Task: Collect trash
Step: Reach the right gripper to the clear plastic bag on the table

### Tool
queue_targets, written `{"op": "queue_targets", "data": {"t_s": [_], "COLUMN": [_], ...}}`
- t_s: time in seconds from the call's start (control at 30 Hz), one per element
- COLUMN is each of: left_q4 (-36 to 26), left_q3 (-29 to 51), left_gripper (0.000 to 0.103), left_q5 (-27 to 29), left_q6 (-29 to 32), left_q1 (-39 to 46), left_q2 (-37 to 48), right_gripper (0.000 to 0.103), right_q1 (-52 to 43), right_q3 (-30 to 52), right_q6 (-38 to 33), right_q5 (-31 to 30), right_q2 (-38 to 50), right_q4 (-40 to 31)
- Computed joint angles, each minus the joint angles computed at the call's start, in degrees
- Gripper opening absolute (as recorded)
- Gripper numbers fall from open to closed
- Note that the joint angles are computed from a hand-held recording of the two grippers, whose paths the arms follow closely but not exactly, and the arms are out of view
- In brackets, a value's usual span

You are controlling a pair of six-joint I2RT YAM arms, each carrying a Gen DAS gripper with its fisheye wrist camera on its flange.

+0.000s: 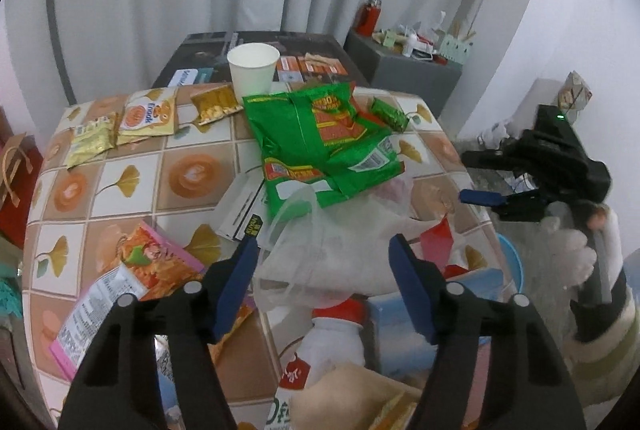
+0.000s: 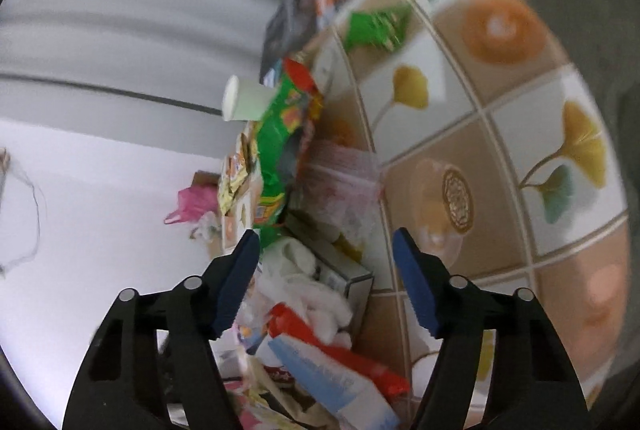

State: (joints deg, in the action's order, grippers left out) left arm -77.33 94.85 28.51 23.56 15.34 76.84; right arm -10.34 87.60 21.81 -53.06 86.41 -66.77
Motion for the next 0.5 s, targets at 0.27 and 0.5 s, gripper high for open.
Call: {"op": "queue_targets", "data": {"t_s": [0.27,0.5], "left_q4": [-0.26,-0.29], "left_q3": [0.39,0.26], "left_gripper": [0.039,0.027], "left_q5": [-0.14,-0.08], "left_q6": [0.65,1.72], "left_q1": [-1.23,-1.61], "left_q2": [2.25,2.58], "right_gripper": [0.061,0.05], "right_q1": [4.74,6.83], "right_q3": [4.27,7.11], "right_q6": [3.09,4.69], "right_q5": [2.54,4.24], "right_q2": [7.56,11.12], "right_q4": [0.04,0.98]}}
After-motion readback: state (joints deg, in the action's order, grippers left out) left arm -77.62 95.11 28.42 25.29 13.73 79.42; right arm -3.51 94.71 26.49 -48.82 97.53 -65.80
